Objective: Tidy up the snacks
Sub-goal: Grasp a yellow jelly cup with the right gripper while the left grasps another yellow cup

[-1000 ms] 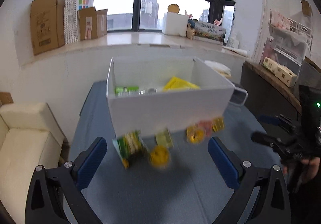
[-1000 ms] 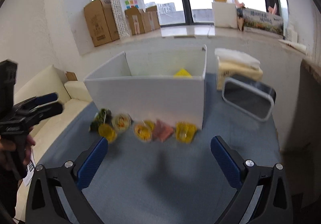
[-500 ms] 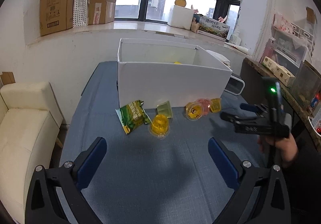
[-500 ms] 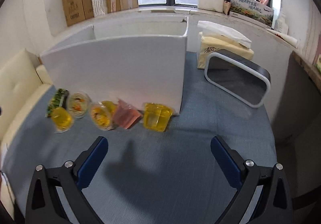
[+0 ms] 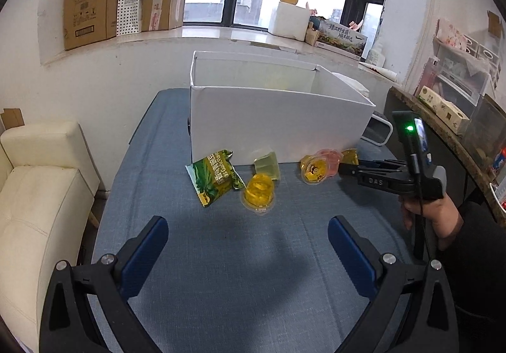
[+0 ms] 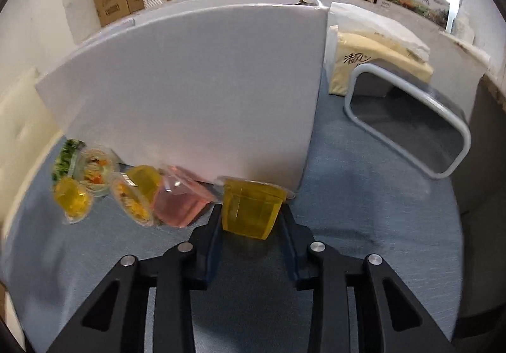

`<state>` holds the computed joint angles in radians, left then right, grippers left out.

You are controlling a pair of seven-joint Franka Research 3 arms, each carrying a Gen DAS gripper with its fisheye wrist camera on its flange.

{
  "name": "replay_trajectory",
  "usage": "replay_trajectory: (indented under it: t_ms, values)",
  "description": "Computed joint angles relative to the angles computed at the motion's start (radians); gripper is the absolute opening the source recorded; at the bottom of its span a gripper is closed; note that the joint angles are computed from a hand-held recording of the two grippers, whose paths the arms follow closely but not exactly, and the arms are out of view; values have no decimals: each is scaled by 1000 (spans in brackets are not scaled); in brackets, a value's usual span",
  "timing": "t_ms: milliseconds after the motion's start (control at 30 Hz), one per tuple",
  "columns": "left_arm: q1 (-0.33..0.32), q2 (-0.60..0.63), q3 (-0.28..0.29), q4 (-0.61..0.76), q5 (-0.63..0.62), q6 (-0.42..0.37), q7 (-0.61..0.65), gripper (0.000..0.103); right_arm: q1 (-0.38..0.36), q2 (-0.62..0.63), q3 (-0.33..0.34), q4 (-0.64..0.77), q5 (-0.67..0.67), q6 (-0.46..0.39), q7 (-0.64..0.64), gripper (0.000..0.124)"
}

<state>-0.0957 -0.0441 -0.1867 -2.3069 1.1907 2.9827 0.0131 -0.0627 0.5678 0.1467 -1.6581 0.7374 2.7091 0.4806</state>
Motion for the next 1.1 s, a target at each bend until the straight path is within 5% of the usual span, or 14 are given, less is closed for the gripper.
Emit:
replay_trajectory:
  t_ms: [233,333,533,667,867,967,1100]
  values:
    - [-15,52,8,49,-15,-46,36,103,-54,-71,33,-94,103,9,-109,36]
    - [-16,98,24,70,-82,5,98,103,-81,-124,34,-149,189,-17,-178,36]
    - [-57,218,67,158,-160,63,182,103,-103,-248,-5,-278,367,-92,-315,36]
    - [-104,295,100,233,-216,5,228,100,-85,-316,-42,-342,461,-117,-380,36]
    - [-141,364,128,296,-321,-14,315,82,-49,-360,-117,-387,530,-149,-424,36]
    - [-162,379,145,318,-340,-37,325,48,-37,-369,-141,-402,538,-163,-422,36]
    - [-184,370,164,309,-335,-16,341,38,-24,-378,-153,-418,545,-166,-430,36]
